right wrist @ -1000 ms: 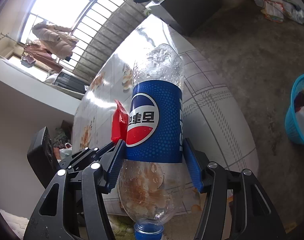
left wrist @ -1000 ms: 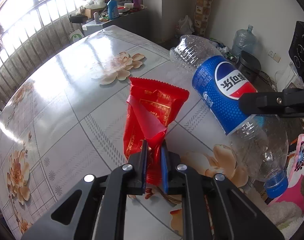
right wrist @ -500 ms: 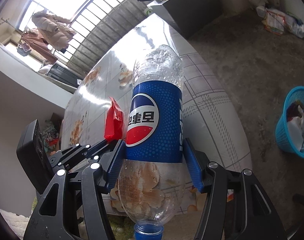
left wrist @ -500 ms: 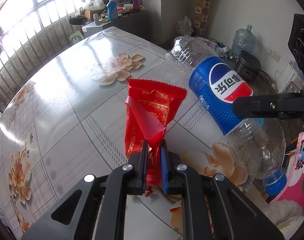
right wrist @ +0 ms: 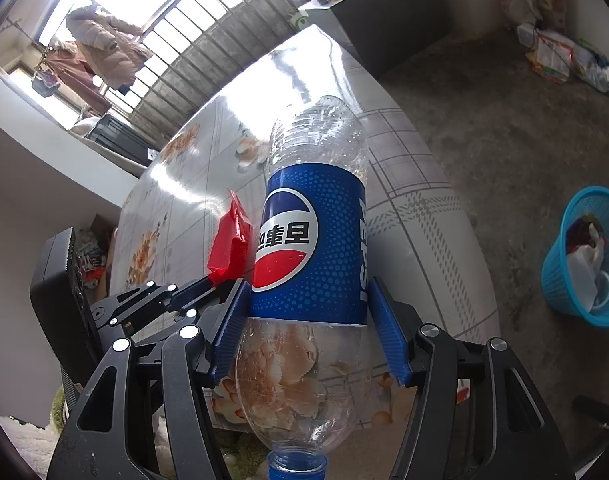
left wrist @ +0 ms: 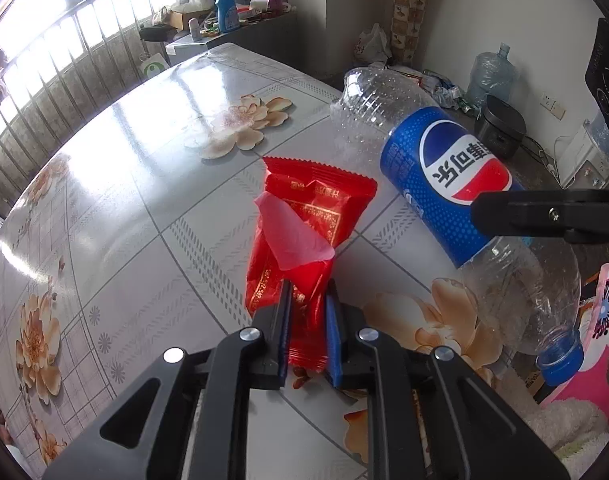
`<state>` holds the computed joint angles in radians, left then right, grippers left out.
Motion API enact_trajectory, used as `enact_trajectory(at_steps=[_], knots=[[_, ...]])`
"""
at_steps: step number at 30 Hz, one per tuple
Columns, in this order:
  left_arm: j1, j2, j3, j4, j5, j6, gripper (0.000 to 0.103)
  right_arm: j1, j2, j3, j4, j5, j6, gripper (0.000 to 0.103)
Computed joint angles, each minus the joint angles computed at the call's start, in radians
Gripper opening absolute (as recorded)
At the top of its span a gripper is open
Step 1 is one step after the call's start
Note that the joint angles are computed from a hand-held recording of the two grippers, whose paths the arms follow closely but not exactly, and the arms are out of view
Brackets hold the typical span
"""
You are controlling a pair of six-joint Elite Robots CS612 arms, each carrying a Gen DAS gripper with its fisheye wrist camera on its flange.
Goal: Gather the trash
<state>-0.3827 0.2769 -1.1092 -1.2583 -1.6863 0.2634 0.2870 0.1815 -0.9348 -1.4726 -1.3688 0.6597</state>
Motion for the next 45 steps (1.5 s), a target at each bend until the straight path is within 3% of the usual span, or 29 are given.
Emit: enact_trajectory(at_steps=[1, 3, 5, 8, 11, 13, 21, 25, 30, 36, 45], knots=[[0.002, -0.003, 0.005, 0.005, -0.012, -0.003, 0.020, 0.000, 0.000, 0.000, 0.000, 0.000, 0.000, 0.058], [0.011, -0.010, 0.013, 0.011, -0.059, -0.020, 0.045, 0.000, 0.000, 0.001, 0.001, 0.000, -0.002, 0.058], [0.024, -0.011, 0.012, 0.003, -0.118, -0.034, 0.054, 0.001, -0.004, 0.006, 0.001, -0.003, -0.002, 0.058], [0.048, -0.016, 0.018, -0.020, -0.225, -0.062, 0.060, 0.001, -0.005, 0.009, 0.001, -0.005, -0.004, 0.058], [0.066, -0.020, 0.029, -0.060, -0.259, -0.105, 0.061, 0.001, -0.005, 0.009, -0.002, -0.006, -0.001, 0.058], [0.072, -0.026, 0.043, -0.075, -0.240, -0.125, 0.061, 0.002, -0.004, 0.009, -0.004, -0.008, -0.001, 0.058], [0.077, -0.055, 0.118, -0.020, -0.224, -0.164, 0.058, 0.008, -0.004, 0.011, -0.008, -0.026, -0.006, 0.056], [0.070, -0.050, 0.107, -0.005, -0.218, -0.142, 0.055, 0.017, -0.012, 0.019, -0.021, -0.077, -0.032, 0.055], [0.064, -0.042, 0.089, 0.005, -0.208, -0.121, 0.053, 0.024, -0.017, 0.030, -0.128, -0.057, -0.101, 0.055], [0.072, -0.041, 0.090, -0.006, -0.236, -0.141, 0.049, 0.034, -0.048, 0.104, -0.126, -0.047, -0.185, 0.055], [0.097, -0.062, 0.139, -0.023, -0.334, -0.198, 0.041, 0.031, -0.049, 0.123, -0.067, -0.020, -0.175, 0.055]])
